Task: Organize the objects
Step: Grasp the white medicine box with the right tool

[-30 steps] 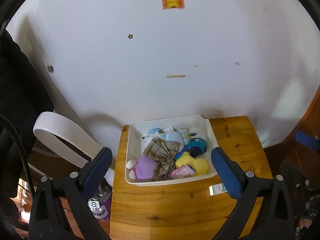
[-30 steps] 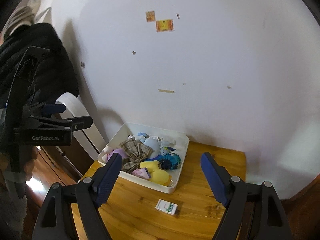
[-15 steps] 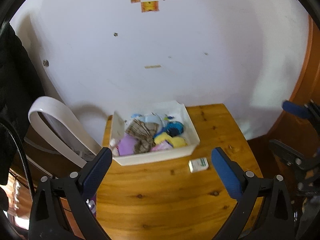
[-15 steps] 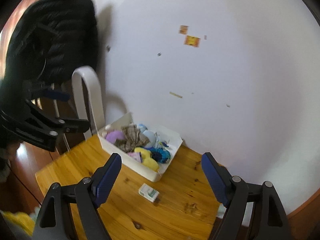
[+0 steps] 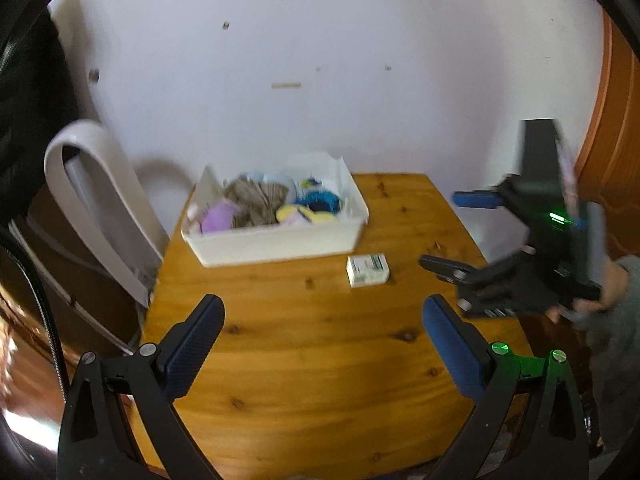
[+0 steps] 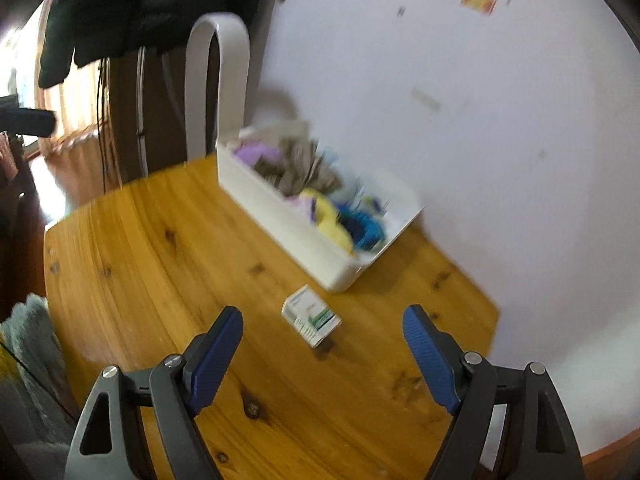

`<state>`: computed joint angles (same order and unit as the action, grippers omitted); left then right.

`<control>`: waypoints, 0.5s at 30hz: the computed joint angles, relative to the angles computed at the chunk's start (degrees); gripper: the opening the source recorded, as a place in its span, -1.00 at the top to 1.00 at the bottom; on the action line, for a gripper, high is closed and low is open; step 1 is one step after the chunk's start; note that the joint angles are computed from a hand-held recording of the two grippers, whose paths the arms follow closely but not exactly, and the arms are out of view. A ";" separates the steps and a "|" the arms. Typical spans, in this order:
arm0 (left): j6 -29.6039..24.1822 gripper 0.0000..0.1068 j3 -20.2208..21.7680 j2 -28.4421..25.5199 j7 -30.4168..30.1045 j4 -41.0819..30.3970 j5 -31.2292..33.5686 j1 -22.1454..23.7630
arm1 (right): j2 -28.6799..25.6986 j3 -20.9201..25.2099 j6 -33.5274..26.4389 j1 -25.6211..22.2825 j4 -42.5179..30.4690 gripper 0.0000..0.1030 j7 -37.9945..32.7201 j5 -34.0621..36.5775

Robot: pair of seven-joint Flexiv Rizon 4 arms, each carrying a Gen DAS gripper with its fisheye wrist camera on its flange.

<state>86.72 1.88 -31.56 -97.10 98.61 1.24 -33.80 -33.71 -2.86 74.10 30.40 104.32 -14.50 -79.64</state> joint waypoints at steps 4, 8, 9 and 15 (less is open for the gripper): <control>1.30 -0.87 0.24 -1.15 -2.25 1.66 -0.86 -0.63 | -5.09 -0.05 2.92 -1.20 -3.14 -0.61 -5.04 4.97; 0.25 -0.87 3.51 -2.67 -5.08 1.25 -0.76 -3.09 | -9.68 1.51 2.13 -1.81 -6.86 -0.61 -15.18 14.89; 0.04 -0.87 3.68 -2.94 -5.55 1.16 -0.71 -3.12 | -10.57 1.95 1.82 -2.01 -7.78 -0.61 -17.42 17.07; -2.21 -0.87 1.49 -4.34 -6.96 0.87 -1.85 -0.79 | -16.05 3.70 -1.46 -2.33 -13.71 -0.61 -27.83 27.20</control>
